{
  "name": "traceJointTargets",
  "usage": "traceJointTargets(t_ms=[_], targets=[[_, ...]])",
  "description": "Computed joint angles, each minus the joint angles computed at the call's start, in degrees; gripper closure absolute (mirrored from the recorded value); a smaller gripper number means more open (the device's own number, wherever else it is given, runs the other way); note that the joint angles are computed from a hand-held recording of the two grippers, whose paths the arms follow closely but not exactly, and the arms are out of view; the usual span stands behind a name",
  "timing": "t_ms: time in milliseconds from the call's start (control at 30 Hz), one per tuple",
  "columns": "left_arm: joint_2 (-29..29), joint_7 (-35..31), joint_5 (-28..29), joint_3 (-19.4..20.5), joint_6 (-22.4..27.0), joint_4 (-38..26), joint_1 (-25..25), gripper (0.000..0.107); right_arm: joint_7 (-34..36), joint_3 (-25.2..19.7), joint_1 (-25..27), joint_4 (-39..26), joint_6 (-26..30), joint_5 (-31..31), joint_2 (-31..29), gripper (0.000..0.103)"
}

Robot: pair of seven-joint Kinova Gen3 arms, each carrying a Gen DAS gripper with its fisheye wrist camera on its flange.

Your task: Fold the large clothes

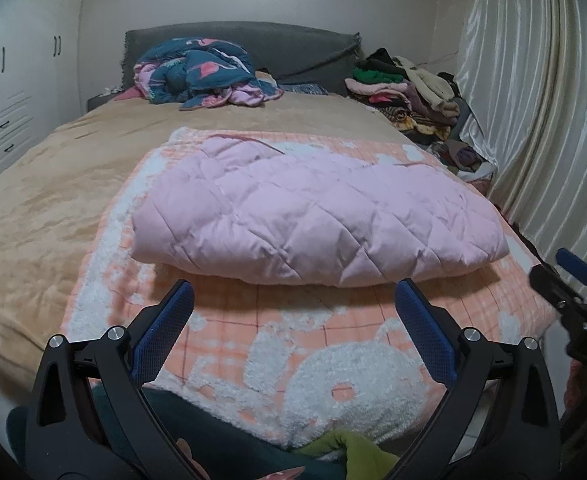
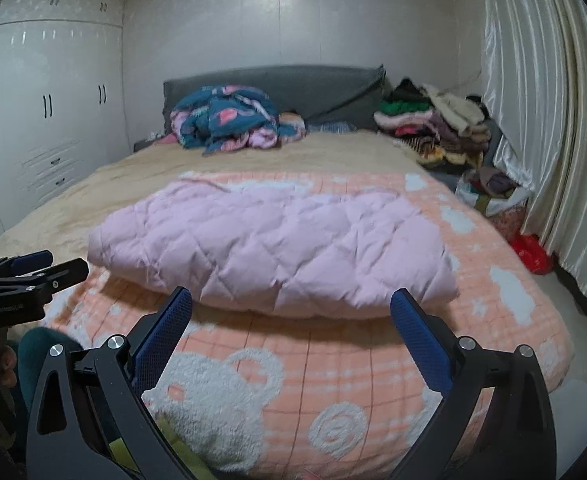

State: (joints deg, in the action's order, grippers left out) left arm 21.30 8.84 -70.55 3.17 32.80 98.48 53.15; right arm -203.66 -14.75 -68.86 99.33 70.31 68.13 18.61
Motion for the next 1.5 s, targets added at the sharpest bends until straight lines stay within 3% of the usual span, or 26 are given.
traceJointTargets(t_ms=[300, 1500], targets=[[0.27, -1.05, 1.11, -0.10, 0.69, -0.33, 0.05, 0.014, 1.24, 0.57, 1.51, 0.03, -4.64, -2.44, 0.16, 0.004], [-0.11, -0.75, 1.12, 0.50, 1.71, 0.05, -0.15, 0.014, 1.23, 0.73, 0.82, -0.46, -4.29, -1.84, 0.12, 0.004]])
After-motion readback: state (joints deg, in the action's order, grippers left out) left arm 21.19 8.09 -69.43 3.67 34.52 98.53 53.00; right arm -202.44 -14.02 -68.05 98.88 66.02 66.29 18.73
